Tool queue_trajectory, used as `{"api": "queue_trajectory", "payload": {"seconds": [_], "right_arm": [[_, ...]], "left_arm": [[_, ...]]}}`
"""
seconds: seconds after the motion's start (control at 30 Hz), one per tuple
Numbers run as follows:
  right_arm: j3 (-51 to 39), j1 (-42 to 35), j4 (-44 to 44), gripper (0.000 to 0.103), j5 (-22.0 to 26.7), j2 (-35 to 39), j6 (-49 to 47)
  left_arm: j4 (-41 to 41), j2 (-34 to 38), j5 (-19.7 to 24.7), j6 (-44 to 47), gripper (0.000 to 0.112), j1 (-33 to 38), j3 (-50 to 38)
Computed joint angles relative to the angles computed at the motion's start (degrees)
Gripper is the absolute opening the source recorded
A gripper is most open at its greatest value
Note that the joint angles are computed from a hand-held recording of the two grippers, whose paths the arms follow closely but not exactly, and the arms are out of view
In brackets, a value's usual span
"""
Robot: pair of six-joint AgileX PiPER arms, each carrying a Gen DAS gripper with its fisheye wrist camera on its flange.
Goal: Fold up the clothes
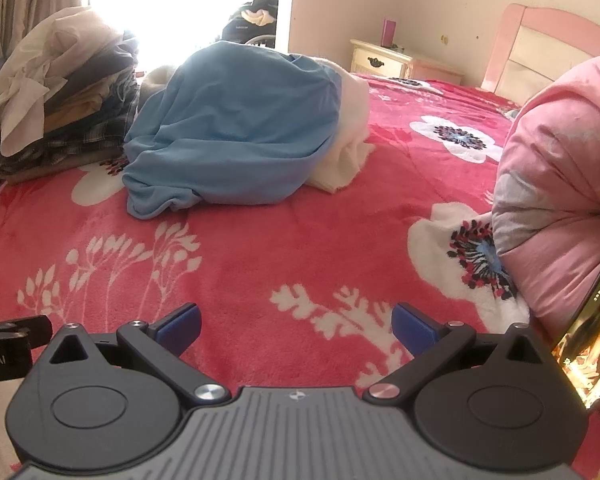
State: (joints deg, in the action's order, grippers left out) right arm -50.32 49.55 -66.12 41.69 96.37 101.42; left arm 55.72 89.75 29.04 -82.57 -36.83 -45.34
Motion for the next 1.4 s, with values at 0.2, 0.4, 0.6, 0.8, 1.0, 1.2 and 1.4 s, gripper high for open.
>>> {"api": "queue_trajectory", "payload": {"seconds": [0.2,0.4,0.6,0.8,1.0,1.2,1.4], "right_arm": [[0.1,0.2,-0.2,0.103,0.4,0.0,0.2],[-0.2,0.3,0.2,0.103,0.6,0.1,-0.5],[-0.2,0.3,0.2,0.103,0.5,0.3,-0.6],[-0.1,0.3,0.3,0.103,0.4,0.3,-0.6],[0.4,0.3,0.1,0.103,0.3,-0.5,-0.2],[0.7,-0.3,-1.3,0.103,1.6,-1.0,0.5],[-0.3,-5.3,-6.7,0.103,-2.0,-2.7,3.3]], "left_arm": [[0.2,0.0,-0.1,0.2,0.103,0.0,0.0],[4.4,-0.2,1.2,-3.0,0.103,-1.6,0.5],[3.6,-0.3,0.7,-2.3,0.103,-1.2,0.5],[3.4,-0.2,1.1,-2.5,0.103,-1.5,0.5],[3.9,-0.5,-0.9,-2.6,0.103,-0.8,1.2],[9.8,0.0,-4.8,-7.4,0.103,0.4,1.8],[29.8,2.7,-8.3,-22.3,0.103,4.0,0.7]]}}
